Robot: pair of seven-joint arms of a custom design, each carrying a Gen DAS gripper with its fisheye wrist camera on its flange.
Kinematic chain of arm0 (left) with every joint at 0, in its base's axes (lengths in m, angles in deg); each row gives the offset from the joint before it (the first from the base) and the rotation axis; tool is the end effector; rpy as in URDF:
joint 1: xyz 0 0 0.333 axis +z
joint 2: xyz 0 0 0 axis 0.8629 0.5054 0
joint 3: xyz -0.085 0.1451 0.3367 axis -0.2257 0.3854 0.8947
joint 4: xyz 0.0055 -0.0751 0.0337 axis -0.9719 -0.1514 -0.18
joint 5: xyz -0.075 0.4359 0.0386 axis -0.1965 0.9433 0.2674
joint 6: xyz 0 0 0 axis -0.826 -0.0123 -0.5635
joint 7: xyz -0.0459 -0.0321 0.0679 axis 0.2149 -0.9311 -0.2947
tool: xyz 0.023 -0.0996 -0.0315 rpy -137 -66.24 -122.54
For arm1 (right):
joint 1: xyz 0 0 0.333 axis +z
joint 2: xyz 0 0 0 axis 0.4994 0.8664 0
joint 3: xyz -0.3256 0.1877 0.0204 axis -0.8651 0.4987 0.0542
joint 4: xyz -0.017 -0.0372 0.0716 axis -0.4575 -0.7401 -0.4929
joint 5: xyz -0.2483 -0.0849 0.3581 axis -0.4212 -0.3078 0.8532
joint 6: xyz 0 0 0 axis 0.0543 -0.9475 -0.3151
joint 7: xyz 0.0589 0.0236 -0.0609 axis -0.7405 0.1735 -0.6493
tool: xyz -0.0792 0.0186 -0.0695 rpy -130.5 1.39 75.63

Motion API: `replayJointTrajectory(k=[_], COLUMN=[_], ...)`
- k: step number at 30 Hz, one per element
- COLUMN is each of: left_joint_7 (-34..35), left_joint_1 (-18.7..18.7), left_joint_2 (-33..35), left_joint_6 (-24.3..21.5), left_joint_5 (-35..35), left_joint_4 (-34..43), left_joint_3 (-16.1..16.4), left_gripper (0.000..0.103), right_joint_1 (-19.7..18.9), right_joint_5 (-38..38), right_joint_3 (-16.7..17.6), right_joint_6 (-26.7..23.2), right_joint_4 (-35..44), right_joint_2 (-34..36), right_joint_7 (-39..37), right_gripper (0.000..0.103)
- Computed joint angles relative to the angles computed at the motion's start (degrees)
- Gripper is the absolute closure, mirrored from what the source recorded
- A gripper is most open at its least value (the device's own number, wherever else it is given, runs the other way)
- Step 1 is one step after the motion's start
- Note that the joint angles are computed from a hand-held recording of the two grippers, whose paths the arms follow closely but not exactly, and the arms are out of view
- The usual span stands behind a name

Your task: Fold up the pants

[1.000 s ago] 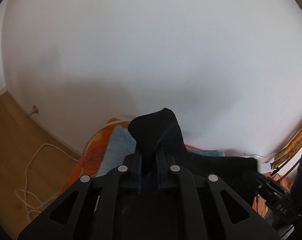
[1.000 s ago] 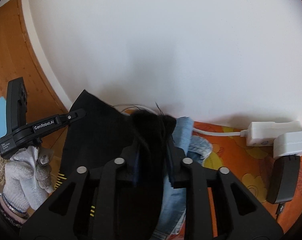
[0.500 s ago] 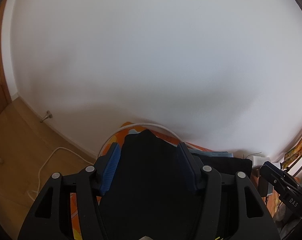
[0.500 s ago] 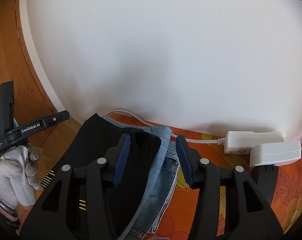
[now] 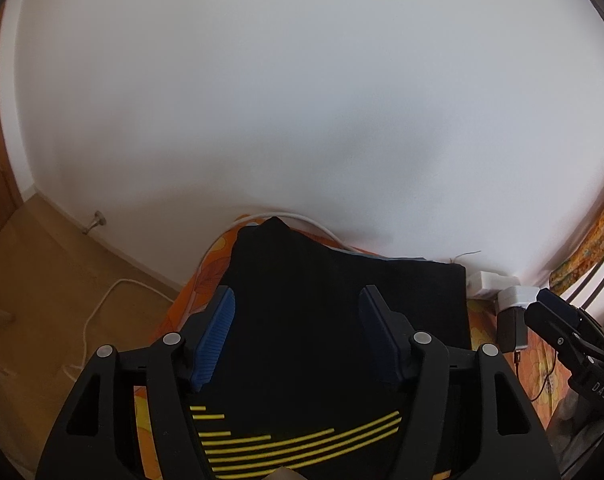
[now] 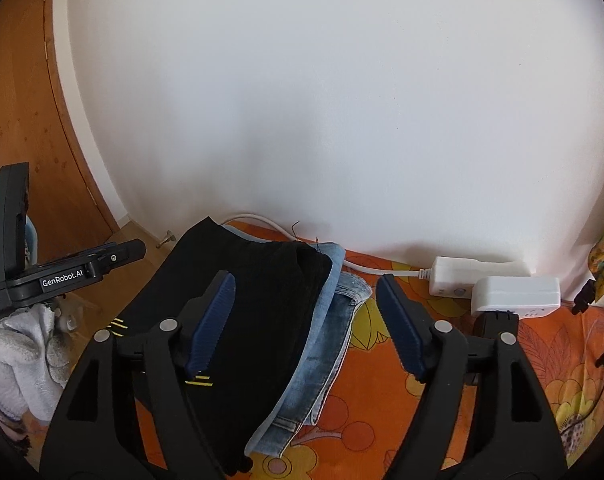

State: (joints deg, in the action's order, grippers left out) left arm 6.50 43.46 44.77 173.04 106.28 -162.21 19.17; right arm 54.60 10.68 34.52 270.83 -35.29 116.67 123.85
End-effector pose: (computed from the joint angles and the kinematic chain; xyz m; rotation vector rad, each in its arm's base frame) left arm 0.6105 -0.3019 0.3746 -1.8754 1.6945 -0.9579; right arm 0.6635 0.2735 0.3304 -1.7327 1.4965 -0.6442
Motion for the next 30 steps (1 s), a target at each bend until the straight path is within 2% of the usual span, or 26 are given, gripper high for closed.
replayJointTrajectory(k=[6, 10, 14, 17, 26, 28, 30], left_joint_7=[-0.41, -2.66, -6.19, -9.20, -10.33, -11.65, -11.49], left_joint_1=[-0.59, -0.68, -0.42, -0.60, -2.21, -2.91, -3.59], left_joint_2=[-5.69, -9.58, -13.60, -16.95, -24.52, -26.16, -27.18], left_joint_6=[-2.70, -4.12, -4.78, -6.46, -9.38, -11.65, -13.57], left_joint_5=[-0.19, 1.84, 3.62, 4.93, 0.65, 0.05, -1.06], left_joint_4=[-4.80, -7.45, -10.20, -12.62, -19.63, -20.97, -21.74], left_joint_3=[-1.91, -3.63, -5.72, -7.58, -12.60, -13.97, -15.04], left_gripper=[0.036, 0.035, 0.032, 0.028, 0.023, 0.023, 0.023], right_joint_1=[4.36, 3.33, 1.69, 1.18, 1.82, 1.91, 2.44], right_joint_5=[3.27, 2.36, 0.15, -1.37, -5.24, -7.62, -6.71], right_joint_3=[-1.88, 1.23, 3.98, 4.80, 5.15, 4.88, 5.17], right_joint_6=[3.91, 8.32, 11.40, 12.00, 12.12, 11.84, 11.87], right_joint_4=[-5.37, -10.45, -16.33, -20.24, -32.72, -35.55, -37.91], right_joint_2=[-5.03, -9.49, -14.55, -18.18, -28.69, -30.85, -33.03], right_joint_7=[-3.85, -4.24, -1.11, 1.34, 7.60, 9.97, 9.09], right_gripper=[0.019, 0.015, 0.010, 0.010, 0.009, 0.009, 0.009])
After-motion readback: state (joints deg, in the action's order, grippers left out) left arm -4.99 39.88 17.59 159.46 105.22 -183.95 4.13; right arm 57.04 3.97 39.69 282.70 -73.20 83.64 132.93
